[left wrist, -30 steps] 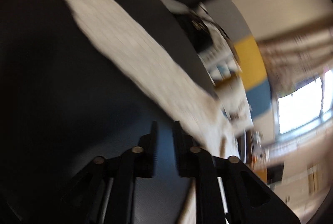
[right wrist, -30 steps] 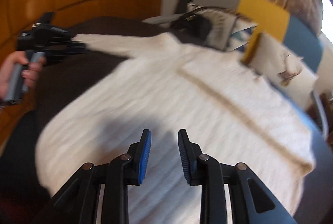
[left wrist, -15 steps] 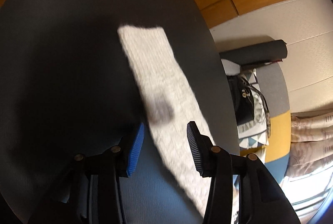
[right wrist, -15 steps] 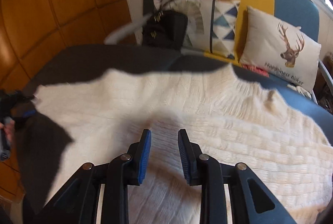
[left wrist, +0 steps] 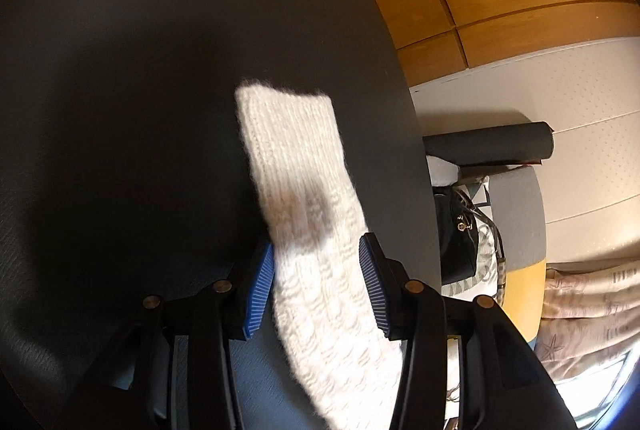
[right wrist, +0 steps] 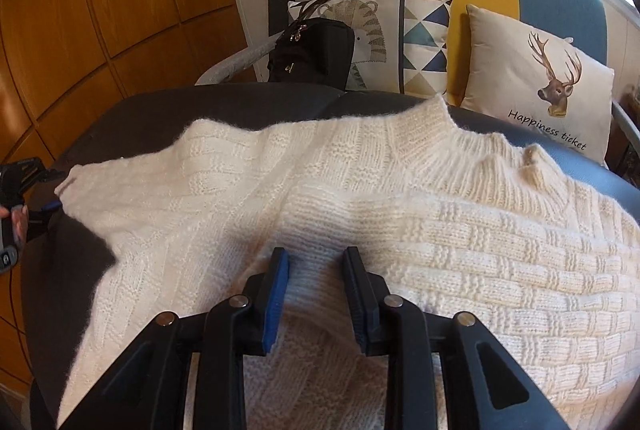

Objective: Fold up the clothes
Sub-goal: 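Grasp the sweater side edge with the left gripper and fold it inward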

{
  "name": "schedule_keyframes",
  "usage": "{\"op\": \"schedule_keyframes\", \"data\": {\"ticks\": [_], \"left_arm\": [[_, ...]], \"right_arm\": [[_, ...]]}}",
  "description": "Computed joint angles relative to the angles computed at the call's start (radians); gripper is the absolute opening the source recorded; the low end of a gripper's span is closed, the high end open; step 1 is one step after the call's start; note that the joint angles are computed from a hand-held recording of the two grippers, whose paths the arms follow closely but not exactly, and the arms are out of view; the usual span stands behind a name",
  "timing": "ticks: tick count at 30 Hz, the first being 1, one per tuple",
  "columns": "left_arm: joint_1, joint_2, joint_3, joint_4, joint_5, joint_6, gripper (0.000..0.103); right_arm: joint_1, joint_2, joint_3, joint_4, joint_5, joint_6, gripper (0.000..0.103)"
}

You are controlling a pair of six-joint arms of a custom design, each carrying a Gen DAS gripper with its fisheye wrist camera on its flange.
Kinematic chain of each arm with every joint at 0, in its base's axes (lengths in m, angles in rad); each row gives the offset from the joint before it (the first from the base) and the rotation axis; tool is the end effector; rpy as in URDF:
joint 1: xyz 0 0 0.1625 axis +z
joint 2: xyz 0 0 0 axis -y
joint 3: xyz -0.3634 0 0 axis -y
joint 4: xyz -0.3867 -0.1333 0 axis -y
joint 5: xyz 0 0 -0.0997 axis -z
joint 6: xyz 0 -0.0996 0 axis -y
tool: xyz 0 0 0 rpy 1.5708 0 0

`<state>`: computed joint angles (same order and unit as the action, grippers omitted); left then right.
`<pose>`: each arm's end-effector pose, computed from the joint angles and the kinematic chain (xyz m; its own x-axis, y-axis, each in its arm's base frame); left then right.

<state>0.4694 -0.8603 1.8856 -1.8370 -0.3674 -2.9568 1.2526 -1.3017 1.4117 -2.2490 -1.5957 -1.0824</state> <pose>-0.3305 -0.4213 0.0128 -0.5223 -0.6608 0.5391 -0.5606 -0.2103 -0.8010 -0.0693 -0.6285 0.4401 -0.6764 -0.5542 0.4851 -0.7111 0.6631 -0.2340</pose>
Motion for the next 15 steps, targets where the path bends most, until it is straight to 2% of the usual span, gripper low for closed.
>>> {"op": "schedule_keyframes", "data": {"ticks": [2,4,5,6,9,11,15], "left_arm": [[0.005,-0.01,0.0,-0.005,-0.011,0.032,0.046],[0.018,-0.009,-0.029,0.016,-0.05,0.105,0.038],[0.026,-0.006,-0.05,0.038,-0.082,0.147,0.015],[0.032,-0.005,-0.061,0.049,-0.108,0.195,0.009],[0.027,0.003,-0.068,0.082,-0.095,0.227,0.008],[0.022,0.017,-0.097,0.152,-0.09,0.221,0.008],[-0.007,0.083,-0.228,0.392,0.017,0.169,0.008]], "right_arm": [[0.0,0.002,0.002,-0.006,0.0,-0.003,0.028],[-0.002,0.005,-0.004,0.001,0.004,-0.001,0.028],[-0.001,0.009,-0.009,0.003,0.004,0.0,0.028],[-0.001,0.01,-0.01,0.003,0.004,0.0,0.028],[-0.001,0.01,-0.009,-0.001,0.004,-0.003,0.028],[-0.001,0.011,-0.007,-0.005,0.005,-0.004,0.028],[-0.004,0.023,-0.029,0.021,0.012,0.008,0.028]]}}
